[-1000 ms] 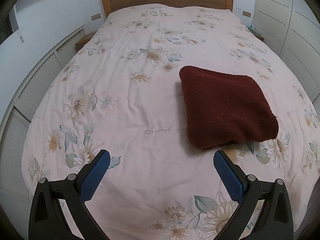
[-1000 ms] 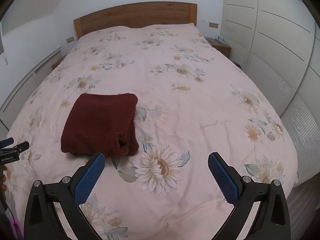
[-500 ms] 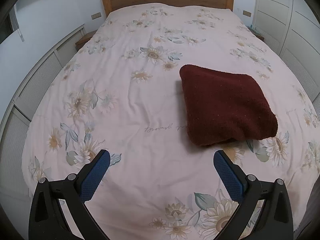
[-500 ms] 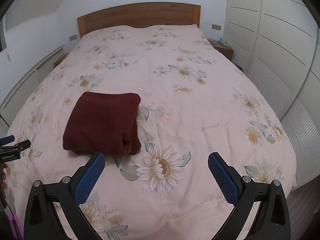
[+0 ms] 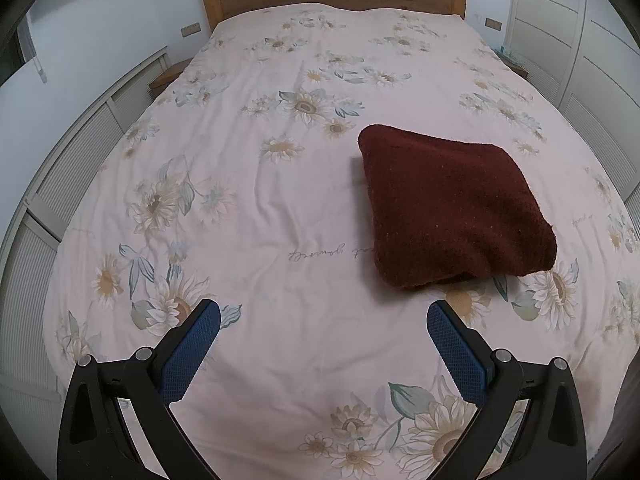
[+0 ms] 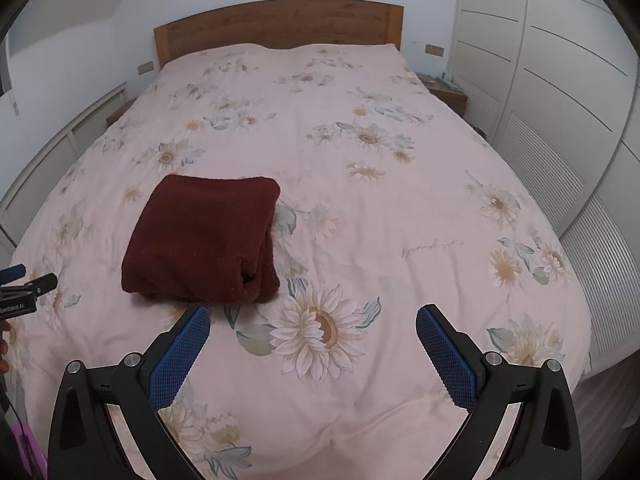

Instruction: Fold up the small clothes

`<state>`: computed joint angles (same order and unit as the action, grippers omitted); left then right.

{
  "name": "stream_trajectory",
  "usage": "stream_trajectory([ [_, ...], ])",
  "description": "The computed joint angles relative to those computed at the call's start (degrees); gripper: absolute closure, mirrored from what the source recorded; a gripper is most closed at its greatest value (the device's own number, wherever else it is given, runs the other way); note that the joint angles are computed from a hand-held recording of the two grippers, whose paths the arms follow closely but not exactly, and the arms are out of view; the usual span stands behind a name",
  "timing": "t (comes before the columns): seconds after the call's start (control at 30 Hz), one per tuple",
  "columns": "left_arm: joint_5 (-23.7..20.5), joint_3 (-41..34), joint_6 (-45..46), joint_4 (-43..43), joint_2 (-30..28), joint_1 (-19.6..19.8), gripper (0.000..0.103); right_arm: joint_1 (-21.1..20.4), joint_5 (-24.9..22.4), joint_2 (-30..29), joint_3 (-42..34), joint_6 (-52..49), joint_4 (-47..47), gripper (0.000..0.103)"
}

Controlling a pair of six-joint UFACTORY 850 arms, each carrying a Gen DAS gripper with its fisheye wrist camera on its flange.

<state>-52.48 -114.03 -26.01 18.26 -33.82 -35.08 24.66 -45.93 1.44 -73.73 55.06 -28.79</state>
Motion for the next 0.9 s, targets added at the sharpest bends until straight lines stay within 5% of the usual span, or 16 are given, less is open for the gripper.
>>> stream_trajectory([
  [0.9,0.2,0.8,0.7,-1.1,-0.1,0.2,0.001,-0.2,0.4,-0.5,0.5,-1.7,1.6,0.0],
])
